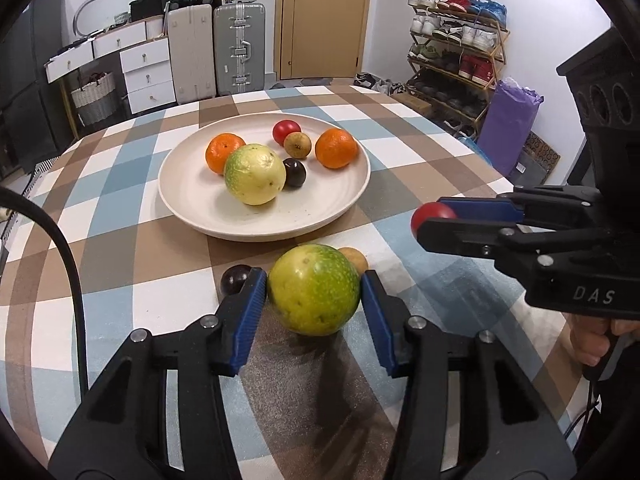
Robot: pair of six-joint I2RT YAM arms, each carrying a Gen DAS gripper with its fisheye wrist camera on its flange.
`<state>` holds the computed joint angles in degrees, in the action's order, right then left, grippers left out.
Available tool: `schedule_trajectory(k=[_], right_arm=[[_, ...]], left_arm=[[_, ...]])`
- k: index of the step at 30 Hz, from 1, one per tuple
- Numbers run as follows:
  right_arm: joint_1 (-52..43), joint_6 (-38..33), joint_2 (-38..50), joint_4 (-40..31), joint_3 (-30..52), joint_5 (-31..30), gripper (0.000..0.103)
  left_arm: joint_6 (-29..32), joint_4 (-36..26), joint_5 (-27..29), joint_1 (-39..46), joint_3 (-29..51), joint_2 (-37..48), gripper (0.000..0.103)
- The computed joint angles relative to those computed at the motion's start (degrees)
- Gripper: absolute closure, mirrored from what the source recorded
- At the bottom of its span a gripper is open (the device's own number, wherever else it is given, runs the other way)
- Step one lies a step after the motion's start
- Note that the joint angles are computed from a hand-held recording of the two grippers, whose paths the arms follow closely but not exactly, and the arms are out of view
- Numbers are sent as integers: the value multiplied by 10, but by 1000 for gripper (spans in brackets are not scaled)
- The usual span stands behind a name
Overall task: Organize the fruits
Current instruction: 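Grasp the red tomato with the right tool while the left tool grasps the green citrus, then carry the green citrus and tomato onto the white plate and open both tools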
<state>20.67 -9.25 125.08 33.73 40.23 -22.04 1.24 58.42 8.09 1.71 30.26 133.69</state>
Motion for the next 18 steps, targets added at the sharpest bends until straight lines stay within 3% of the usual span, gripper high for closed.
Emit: schedule_trajectory(k=[10, 18], right_arm=[[14, 5, 17, 31, -3, -4, 73], [24, 15, 30, 65, -3, -10, 73]], left_arm=[[6, 42, 48, 45, -39, -17, 57], [2, 53, 55, 82, -52, -35, 57]])
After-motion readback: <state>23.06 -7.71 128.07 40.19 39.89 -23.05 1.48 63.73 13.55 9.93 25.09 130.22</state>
